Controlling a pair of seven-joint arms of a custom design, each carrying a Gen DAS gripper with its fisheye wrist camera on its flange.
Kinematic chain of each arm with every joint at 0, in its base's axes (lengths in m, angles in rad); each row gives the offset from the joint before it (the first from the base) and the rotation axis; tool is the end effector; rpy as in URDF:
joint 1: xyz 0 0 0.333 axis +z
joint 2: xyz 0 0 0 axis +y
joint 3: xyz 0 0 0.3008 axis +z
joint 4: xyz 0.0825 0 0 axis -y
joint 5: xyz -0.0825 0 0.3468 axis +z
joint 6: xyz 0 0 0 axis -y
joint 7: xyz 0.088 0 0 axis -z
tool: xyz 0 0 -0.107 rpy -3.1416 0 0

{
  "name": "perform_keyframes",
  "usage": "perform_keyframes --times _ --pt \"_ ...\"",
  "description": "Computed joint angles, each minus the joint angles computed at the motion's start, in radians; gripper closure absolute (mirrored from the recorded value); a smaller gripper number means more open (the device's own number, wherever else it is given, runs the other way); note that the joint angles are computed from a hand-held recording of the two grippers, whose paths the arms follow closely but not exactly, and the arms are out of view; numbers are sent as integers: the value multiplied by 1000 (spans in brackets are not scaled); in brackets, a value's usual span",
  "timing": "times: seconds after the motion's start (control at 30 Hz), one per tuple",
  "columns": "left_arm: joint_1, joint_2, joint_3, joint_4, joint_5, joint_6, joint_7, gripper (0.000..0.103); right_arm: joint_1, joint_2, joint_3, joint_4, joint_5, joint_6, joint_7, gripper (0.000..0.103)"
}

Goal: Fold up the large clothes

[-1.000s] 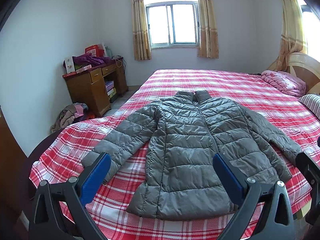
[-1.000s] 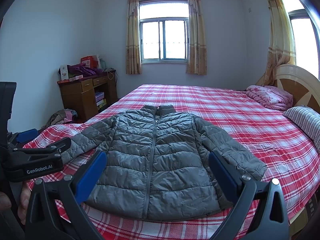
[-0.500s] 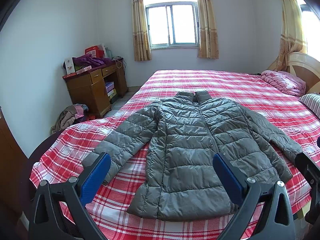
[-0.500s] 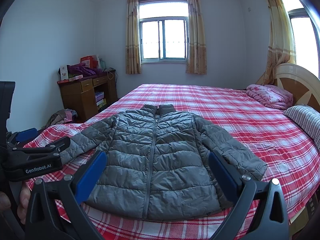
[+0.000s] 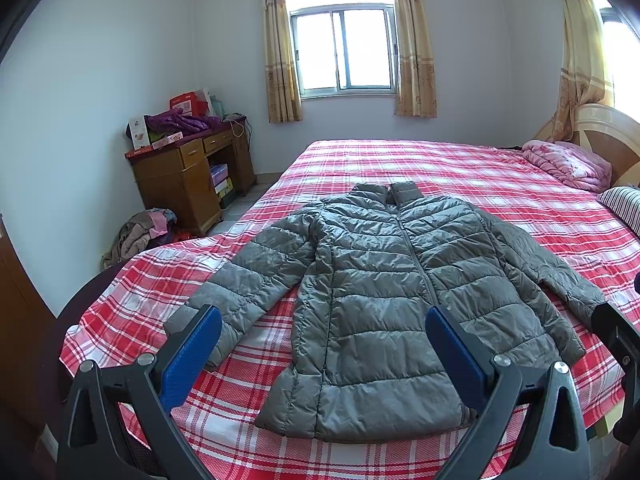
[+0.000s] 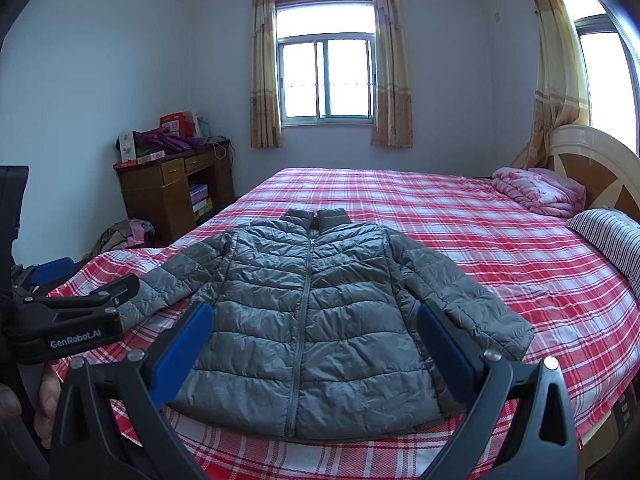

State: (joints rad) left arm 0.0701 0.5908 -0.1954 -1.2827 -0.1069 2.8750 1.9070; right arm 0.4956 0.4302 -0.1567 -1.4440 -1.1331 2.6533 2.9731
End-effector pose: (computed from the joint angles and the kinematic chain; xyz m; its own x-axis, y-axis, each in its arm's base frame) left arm 0.7268 -0.0397 0.5330 -0.2365 -0.9687 -0.0750 -0.4953 0.1866 -0.8484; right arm 0.6330 0.2727 0.5189 -0.1766 -0.9842 -0.0153 -0.4123 0.0881 -0.9068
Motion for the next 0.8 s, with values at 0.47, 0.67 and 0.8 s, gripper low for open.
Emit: perform_keyframes --times 0.47,0.67,0.8 --pt "1 3 1 3 1 -4 3 1 0 4 0 -1 7 4 -1 0" --pt "-8 48 7 55 15 -25 0 1 -5 24 1 14 32 6 -18 0" --pt "-40 176 38 246 48 -126 -24 1 -26 55 -10 32 85 14 -50 0"
